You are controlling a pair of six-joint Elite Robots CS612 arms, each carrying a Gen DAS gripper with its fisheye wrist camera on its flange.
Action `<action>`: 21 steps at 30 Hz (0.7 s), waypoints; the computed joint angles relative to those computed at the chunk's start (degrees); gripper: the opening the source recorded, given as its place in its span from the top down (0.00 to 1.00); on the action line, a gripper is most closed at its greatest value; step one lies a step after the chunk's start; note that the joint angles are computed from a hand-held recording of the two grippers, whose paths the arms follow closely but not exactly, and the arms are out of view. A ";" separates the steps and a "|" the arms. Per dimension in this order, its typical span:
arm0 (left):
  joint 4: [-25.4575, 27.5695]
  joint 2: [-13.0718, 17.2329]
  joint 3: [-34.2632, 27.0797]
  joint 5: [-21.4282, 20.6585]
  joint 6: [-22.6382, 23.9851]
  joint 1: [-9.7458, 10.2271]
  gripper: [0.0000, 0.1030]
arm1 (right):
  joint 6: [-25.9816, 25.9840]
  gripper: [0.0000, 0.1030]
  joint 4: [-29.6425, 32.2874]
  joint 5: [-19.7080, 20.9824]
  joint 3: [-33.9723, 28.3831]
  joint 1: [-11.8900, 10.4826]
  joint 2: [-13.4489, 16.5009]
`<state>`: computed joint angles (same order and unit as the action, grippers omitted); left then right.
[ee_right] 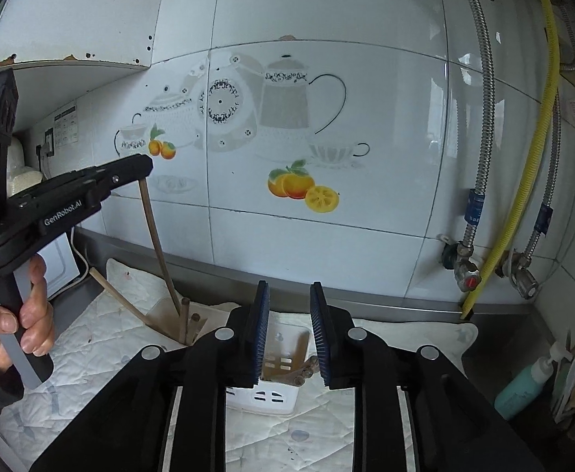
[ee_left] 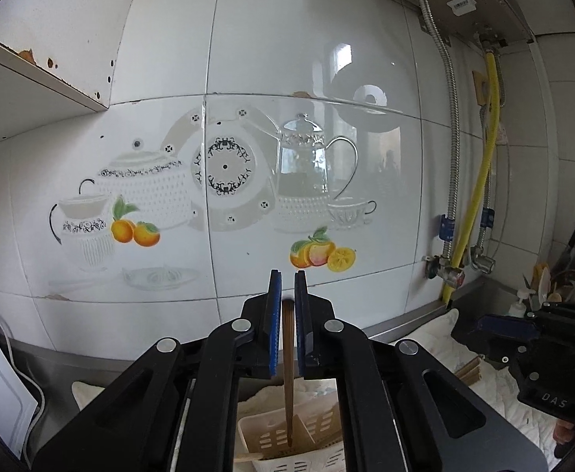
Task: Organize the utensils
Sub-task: 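Open both tools to drop the chopsticks into the holder, then close the right tool on a chopstick while the left tool grasps the last one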
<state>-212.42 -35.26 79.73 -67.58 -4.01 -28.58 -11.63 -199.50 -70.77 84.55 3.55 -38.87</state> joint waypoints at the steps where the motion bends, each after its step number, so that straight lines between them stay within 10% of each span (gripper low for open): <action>1: -0.14 -0.21 0.40 -0.51 0.37 -0.06 0.91 | 0.23 0.79 -0.89 0.39 0.68 -0.07 -0.21; 21: -10.96 -7.62 21.21 6.26 -5.82 -3.92 0.07 | 3.01 0.77 -12.45 2.66 22.97 0.62 -2.50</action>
